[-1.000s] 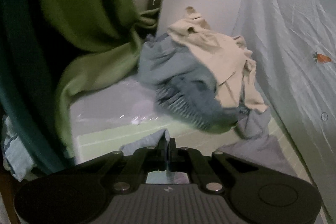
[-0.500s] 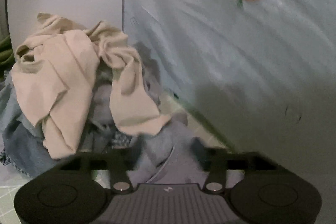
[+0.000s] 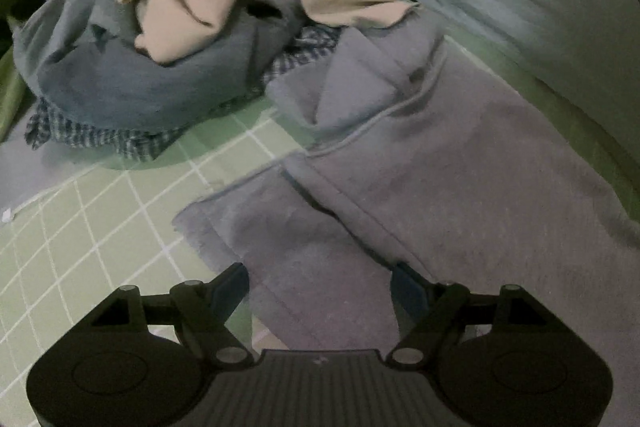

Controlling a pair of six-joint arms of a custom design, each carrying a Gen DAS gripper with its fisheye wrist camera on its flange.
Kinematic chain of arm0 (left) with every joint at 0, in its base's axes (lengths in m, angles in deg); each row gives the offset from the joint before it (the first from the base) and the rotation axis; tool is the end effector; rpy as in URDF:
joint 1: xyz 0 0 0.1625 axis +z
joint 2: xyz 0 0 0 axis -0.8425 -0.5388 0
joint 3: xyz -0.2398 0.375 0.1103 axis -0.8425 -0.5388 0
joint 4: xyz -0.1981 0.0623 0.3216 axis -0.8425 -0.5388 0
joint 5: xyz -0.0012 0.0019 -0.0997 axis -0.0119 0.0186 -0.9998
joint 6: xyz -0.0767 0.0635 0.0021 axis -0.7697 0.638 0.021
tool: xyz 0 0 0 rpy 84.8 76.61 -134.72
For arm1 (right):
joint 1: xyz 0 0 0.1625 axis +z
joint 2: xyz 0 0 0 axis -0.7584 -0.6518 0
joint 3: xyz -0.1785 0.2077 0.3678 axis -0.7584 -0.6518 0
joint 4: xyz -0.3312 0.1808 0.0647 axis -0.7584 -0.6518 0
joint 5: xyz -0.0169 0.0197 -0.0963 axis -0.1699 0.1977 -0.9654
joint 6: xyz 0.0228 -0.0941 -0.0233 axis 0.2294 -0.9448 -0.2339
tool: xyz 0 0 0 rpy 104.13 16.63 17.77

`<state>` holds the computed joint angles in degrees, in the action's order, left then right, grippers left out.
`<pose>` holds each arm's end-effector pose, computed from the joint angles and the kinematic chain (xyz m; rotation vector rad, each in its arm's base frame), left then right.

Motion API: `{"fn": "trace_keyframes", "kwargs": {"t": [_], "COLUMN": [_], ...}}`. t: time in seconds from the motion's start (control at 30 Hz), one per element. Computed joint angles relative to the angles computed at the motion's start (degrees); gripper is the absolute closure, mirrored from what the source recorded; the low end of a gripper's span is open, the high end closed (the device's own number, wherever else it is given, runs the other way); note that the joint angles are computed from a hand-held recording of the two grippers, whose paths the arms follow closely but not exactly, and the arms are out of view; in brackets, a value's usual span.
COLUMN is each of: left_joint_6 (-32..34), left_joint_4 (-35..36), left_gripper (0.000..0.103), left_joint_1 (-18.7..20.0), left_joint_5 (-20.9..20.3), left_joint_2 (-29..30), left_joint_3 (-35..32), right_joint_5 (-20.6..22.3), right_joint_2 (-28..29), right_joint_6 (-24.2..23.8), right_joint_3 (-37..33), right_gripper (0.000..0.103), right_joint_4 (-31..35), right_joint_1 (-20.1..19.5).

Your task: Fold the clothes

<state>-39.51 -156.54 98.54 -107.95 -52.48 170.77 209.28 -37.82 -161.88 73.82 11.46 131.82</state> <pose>-0.1679 -0.4310 0.1762 -0.7017 1.9419 -0.8939 0.0105 -0.3127 0.3514 -0.8215 -1.8624 1.0786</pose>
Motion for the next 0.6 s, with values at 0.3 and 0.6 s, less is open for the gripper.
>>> {"fn": "trace_keyframes", "kwargs": {"t": [0.3, 0.6], "left_joint_6": [-6.3, -5.0], "left_joint_4": [8.6, 10.1], "left_gripper": [0.089, 0.093], "left_joint_1": [-0.3, -2.9], "left_joint_5": [1.5, -0.7], "left_joint_2": [1.2, -0.6], "left_joint_3": [-2.1, 0.6], "right_joint_5": [-2.2, -4.8], "right_joint_2": [-0.5, -7.8], "right_joint_6": [-7.3, -15.3], "right_joint_3": [1.8, 4.9], "right_gripper": [0.095, 0.098], "right_joint_4": [-4.9, -7.4], "right_joint_1": [-1.1, -6.1]}}
